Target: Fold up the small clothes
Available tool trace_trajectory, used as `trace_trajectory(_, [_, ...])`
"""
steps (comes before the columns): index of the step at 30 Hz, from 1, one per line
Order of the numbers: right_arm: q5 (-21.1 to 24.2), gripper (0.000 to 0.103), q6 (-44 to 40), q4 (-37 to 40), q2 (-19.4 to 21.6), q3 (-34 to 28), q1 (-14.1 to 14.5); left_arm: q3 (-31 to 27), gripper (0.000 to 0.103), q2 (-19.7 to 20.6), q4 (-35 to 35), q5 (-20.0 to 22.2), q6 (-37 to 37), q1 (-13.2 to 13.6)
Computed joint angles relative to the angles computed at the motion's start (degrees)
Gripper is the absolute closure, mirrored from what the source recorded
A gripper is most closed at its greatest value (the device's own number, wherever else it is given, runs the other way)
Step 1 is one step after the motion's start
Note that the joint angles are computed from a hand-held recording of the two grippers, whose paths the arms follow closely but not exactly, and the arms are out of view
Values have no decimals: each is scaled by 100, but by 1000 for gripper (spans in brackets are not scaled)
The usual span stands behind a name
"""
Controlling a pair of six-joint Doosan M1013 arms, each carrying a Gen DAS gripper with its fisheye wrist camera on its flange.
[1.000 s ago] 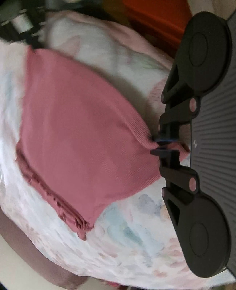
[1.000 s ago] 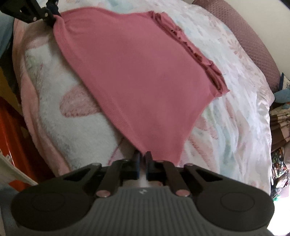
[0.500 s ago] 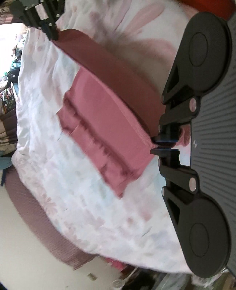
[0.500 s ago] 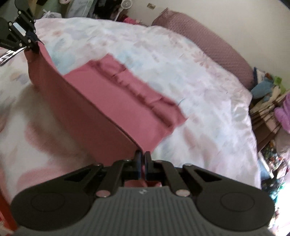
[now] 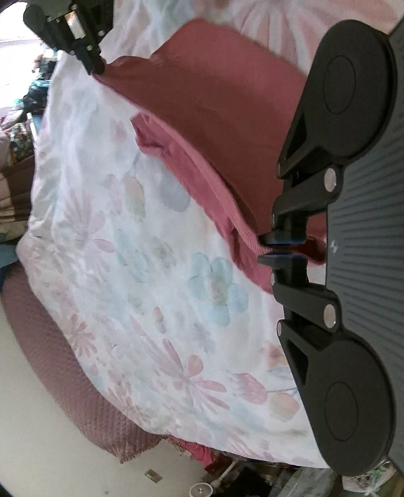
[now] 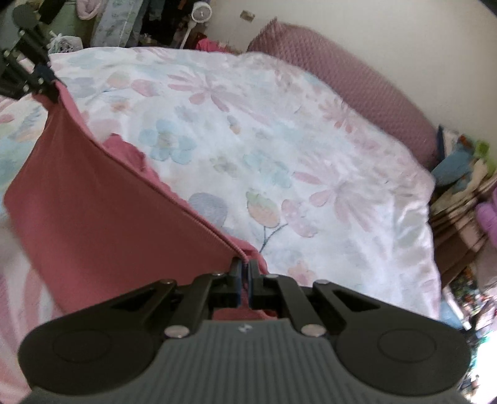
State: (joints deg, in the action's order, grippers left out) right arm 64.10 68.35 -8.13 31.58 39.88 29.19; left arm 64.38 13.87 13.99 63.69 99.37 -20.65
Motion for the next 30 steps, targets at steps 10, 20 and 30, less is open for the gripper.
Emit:
trace_trajectory(10, [1774, 103, 489, 411, 2127, -2891, -245, -668, 92, 1058, -273, 345, -153, 384])
trace_trajectory(20, [956, 71, 1196, 151, 1946, -2051, -267, -305, 80, 1018, 87, -215, -1404, 523])
trace_trajectory(30, [-476, 32, 3785, 1835, 681, 75, -771, 597, 47, 226, -1063, -1192, -3339, 880])
